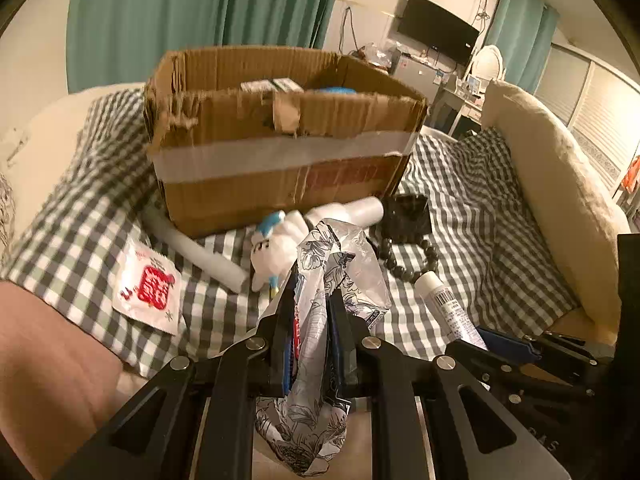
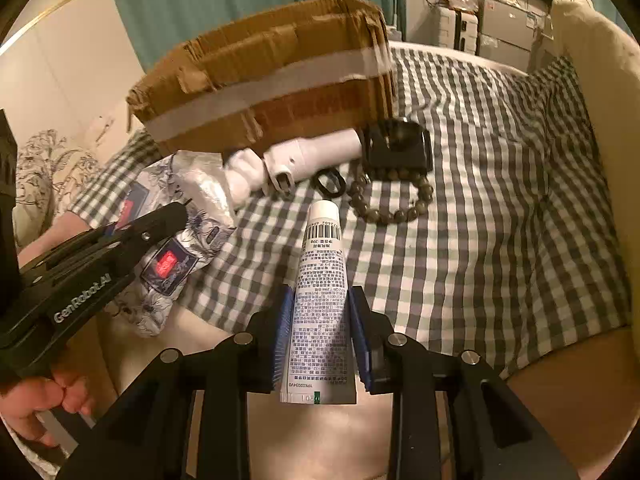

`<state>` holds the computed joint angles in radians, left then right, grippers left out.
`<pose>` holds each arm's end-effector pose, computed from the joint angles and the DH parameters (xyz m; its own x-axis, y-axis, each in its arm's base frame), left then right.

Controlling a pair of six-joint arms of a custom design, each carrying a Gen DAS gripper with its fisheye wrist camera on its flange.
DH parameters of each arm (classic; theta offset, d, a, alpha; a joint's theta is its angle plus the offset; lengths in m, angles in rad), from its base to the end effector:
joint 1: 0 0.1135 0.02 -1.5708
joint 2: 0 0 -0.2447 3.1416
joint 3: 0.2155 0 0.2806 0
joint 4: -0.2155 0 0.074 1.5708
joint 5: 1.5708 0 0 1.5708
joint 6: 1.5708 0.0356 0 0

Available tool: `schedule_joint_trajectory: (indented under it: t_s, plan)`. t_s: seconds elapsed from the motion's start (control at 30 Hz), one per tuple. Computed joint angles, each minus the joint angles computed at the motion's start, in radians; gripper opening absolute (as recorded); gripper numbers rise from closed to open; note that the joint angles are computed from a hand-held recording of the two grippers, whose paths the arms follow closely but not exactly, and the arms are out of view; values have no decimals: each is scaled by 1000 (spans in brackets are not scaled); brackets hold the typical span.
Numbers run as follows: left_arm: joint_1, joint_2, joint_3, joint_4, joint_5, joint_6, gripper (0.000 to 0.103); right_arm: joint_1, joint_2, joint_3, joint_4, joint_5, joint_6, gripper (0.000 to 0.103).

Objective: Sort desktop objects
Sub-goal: 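Carry the plastic bag with left tool while right tool carries the toothpaste tube over the box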

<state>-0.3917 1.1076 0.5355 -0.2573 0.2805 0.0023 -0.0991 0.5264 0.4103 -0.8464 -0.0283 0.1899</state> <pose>0.2242 -0.1033 0.1547 -0.6804 0.2834 -0.6758 0.5412 0.8161 -0.2026 0.1496 -0.0139 0.1744 -0.7863 0.2678 -0.5568 0.2355 0.9631 0.1307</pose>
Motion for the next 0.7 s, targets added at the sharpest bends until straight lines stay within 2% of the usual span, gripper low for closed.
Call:
schedule_joint_trajectory:
  t_s: [0.23,0.37,0.7]
  plan:
    - [-10,-64,64,-69,18,-9,14,35,-8,110,-39,21,-4,28]
    - [1,-72,127,-94,42,-4,14,11,42,190,-15,-10,-27,28]
    - [69,84,361,-95,61,29,15,-20,294,403,120,-53,-71,28]
